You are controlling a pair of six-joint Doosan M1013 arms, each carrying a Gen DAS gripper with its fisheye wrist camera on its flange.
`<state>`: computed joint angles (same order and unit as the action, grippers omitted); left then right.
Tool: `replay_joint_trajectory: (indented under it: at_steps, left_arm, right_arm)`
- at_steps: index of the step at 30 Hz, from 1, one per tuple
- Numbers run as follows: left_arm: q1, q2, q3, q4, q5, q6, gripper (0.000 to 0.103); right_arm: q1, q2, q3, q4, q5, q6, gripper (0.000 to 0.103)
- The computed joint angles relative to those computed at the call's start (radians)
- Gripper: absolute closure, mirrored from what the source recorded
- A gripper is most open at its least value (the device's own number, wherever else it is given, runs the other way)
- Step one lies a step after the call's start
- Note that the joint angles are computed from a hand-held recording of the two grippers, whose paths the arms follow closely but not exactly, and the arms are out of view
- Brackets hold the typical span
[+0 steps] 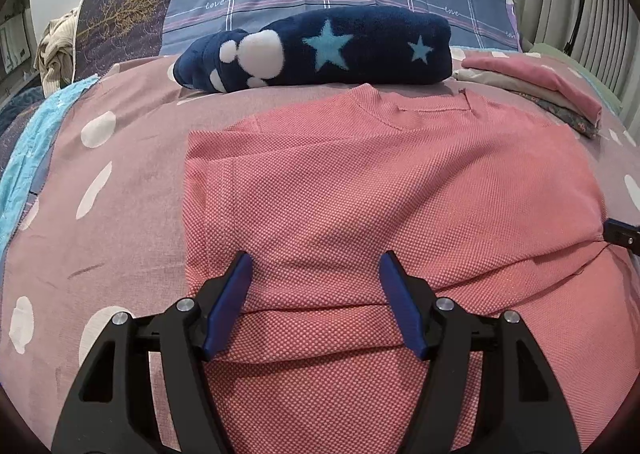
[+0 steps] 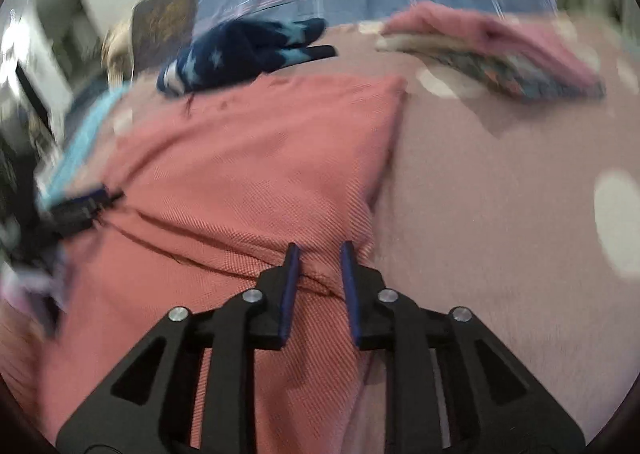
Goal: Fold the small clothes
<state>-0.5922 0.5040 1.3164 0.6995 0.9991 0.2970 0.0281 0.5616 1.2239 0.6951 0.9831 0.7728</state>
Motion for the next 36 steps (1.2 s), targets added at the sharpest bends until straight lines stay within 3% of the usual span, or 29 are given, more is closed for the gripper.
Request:
replay_joint_trajectory:
  at_steps: [4, 7, 10, 13, 18, 26, 33, 36]
  left_arm:
    - [-0.016, -0.063, 0.073, 0.04, -0.055, -0.087, 0.032]
    - [-0.052, -0.129, 0.158, 0.077, -0.082, -0.123, 0.028]
    - [-0.09, -0.188, 0.242, 0.069, -0.089, -0.14, 0.023]
    - [-0.117, -0.231, 0.313, -0.032, -0.096, -0.112, 0.023]
    - [-0.173, -0.322, 0.446, -0.006, -0.255, -0.216, 0.023]
    - [-0.258, -0.387, 0.568, 0.153, -0.454, -0.46, 0.023]
    - [-0.331, -0.399, 0.603, 0.313, -0.492, -0.654, 0.023]
    - [-0.336, -0.401, 0.616, 0.394, -0.517, -0.761, 0.023]
  right_arm:
    - [-0.015, -0.048, 0.051, -0.005, -0.007, -0.001, 0.085]
    - [-0.067, -0.082, 0.105, 0.082, 0.071, -0.075, 0.071]
    - [-0.126, -0.082, 0.125, 0.126, 0.182, -0.069, 0.071]
    - [-0.169, -0.093, 0.168, 0.185, 0.264, -0.072, 0.071]
    - [-0.205, -0.136, 0.241, 0.203, 0.346, -0.115, 0.071]
    - [-0.264, -0.21, 0.367, 0.23, 0.406, -0.183, 0.071]
    - [-0.301, -0.247, 0.425, 0.223, 0.463, -0.19, 0.07]
    - [-0.3, -0.25, 0.431, 0.229, 0.474, -0.191, 0.062]
